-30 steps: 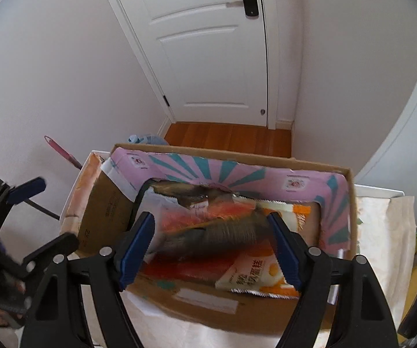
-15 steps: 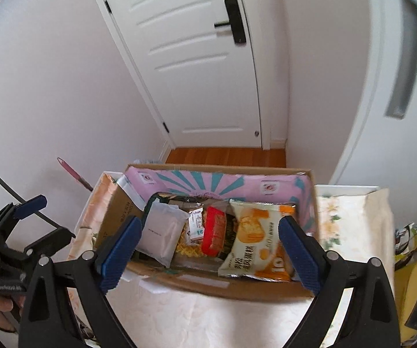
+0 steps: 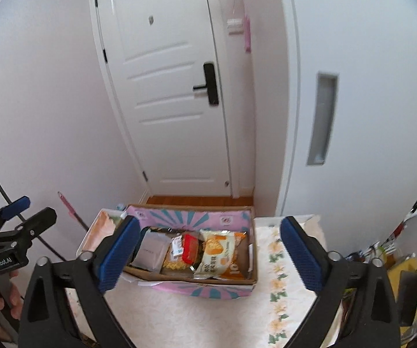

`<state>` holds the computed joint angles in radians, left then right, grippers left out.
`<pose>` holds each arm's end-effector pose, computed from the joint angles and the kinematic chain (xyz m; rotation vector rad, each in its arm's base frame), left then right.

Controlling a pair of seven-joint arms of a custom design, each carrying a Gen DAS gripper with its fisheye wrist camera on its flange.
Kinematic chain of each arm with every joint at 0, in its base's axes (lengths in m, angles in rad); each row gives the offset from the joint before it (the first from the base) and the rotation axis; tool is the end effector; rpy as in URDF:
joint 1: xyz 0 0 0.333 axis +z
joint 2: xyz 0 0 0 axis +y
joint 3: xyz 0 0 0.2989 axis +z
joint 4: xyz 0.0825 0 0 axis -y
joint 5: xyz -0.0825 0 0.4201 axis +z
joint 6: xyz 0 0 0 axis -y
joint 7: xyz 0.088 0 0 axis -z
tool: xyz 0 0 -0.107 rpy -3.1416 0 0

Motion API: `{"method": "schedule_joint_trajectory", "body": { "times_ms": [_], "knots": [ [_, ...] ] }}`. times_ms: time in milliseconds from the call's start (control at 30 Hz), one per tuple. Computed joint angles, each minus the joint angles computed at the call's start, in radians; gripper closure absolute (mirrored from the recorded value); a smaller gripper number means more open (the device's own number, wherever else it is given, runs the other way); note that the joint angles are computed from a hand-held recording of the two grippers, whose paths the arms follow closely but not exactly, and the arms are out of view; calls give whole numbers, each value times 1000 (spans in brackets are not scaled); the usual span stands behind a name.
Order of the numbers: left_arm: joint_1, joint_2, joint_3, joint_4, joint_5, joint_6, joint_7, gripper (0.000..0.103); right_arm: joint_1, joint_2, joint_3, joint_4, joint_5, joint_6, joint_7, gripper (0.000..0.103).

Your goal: Organize snacks

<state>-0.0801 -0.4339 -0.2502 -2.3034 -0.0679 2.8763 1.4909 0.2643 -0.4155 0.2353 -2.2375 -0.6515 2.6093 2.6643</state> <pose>0.4840 -0.1796 0.6039 -1.4607 1.8400 -1.0269 0.4455 0.2742 0.5901 -1.5145 1.7351 -0.7649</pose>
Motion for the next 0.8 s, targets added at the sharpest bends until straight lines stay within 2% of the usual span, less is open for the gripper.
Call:
{"method": "schedule_joint_trajectory", "body": {
  "times_ms": [133, 200, 400, 800],
  "knots": [
    [-9, -41, -3, -34, -10, 29, -7, 0, -44, -52, 68, -19, -122, -48, 96, 0],
    [12, -60, -28, -50, 6, 41, -26, 0, -45, -61, 80, -19, -150, -76, 117, 0],
    [25, -91, -44, -83, 16, 71, -51, 0, -34, -88, 86, -39, -199, -92, 158, 1],
    [41, -100, -69, -88, 40, 85, -62, 0, -21, -101, 80, -52, -212, -106, 196, 1]
  ]
}}
